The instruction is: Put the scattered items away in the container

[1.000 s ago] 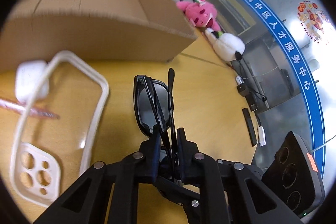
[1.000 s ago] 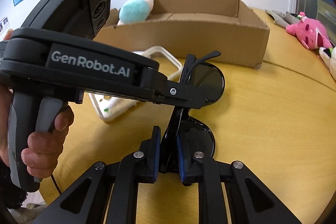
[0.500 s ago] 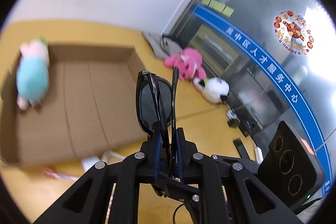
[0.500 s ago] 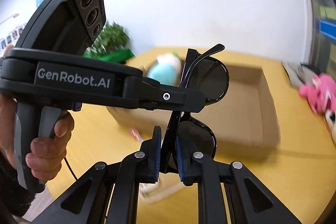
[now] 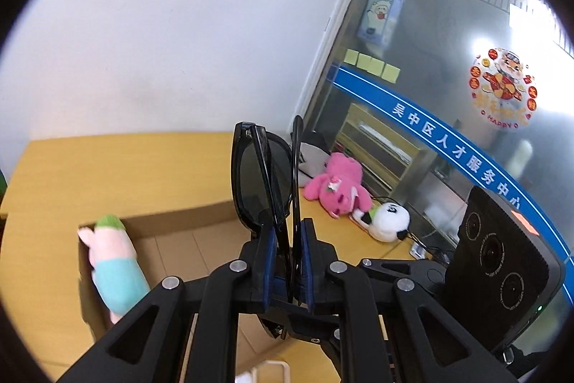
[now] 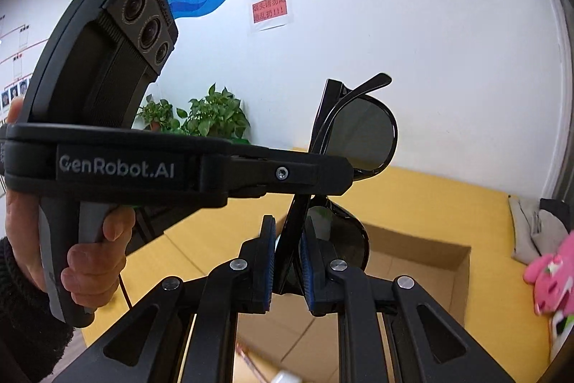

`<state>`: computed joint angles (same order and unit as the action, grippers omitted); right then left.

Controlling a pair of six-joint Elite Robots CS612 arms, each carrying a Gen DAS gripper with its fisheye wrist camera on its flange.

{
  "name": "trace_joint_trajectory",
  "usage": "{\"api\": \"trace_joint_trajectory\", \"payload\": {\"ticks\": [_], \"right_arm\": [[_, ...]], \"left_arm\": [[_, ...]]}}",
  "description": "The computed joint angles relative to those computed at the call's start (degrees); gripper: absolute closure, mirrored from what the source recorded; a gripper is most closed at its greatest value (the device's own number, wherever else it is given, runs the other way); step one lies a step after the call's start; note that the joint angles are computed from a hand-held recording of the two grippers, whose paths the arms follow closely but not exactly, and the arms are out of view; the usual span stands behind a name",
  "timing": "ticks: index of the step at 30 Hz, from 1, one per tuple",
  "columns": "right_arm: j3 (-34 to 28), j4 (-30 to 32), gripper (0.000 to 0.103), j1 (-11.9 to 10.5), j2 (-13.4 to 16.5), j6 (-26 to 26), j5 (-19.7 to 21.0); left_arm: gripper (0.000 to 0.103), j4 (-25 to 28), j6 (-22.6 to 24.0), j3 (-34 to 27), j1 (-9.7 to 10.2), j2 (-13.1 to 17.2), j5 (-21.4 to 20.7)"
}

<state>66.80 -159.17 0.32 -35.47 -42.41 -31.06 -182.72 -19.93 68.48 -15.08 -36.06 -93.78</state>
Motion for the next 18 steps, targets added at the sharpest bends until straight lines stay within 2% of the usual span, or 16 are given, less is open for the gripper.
{"api": "trace_joint_trajectory", "payload": {"ticks": [3,6,9,18], "right_arm": [[-3.6,2.9,0.089,0.8,1.4,0.1,-0.6],[-9.7,7.9,0.089,1.9,4.4,0.2,-1.7],[-17.2,14.1,0.089,3.2,8.5,0.2,-4.0],[-43.4,35.4,0.089,5.2,22.4,-0.9,-8.5]], "left_arm": [[0.091,2.9,0.1,-3.6,1.45,1.7,-2.3],[0.091,5.9,-0.2,-6.9,2.78,3.6,-4.8],[0.091,10.5,0.6,-11.2,3.87,6.3,-6.3],[0.091,21.5,-2.0,-26.7,6.94,16.4,-12.4]]}}
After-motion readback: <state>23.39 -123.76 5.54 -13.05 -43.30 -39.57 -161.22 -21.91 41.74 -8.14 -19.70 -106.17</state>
